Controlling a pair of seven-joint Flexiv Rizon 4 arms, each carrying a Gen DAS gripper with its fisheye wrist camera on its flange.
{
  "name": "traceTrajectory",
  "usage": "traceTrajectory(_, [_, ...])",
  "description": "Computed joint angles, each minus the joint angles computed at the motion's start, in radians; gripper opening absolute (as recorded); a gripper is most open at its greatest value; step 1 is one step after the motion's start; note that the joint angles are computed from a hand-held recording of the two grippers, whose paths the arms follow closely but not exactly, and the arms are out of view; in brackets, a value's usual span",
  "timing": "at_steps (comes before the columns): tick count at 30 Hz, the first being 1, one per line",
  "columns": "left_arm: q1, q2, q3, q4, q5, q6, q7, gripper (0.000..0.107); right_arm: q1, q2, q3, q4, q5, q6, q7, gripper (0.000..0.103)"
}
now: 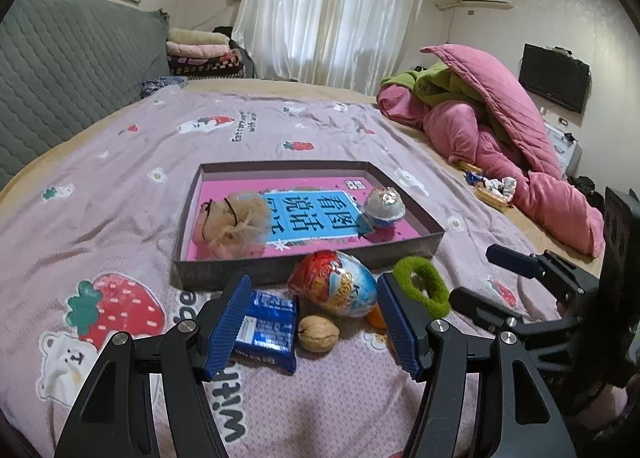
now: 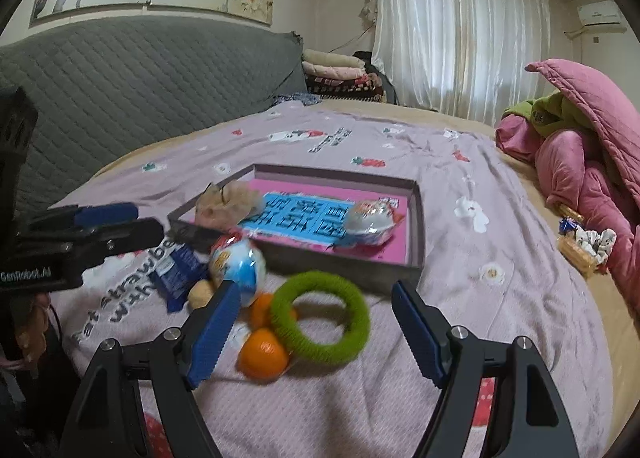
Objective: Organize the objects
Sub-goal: 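Withdraw both open tools from the tray back toward the remaining items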
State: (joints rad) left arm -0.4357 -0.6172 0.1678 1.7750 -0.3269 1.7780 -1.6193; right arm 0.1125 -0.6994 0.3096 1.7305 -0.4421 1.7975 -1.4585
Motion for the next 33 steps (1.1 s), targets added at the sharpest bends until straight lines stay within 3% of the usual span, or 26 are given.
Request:
traceTrajectory(13, [-0.008,0.018,0.009,0.052,0.004,-0.012,-0.01,0.067,0.003,0.038,-0.003,0.087,0.005,0.014,0.004,0.078])
traceTrajectory(33, [-0.005,0.034,0.023,0.092,0.061,-0.078,-0.068,0.067,-0.052,0.042,0.09,0.122,0.023,-0.067,-0.029,0.078])
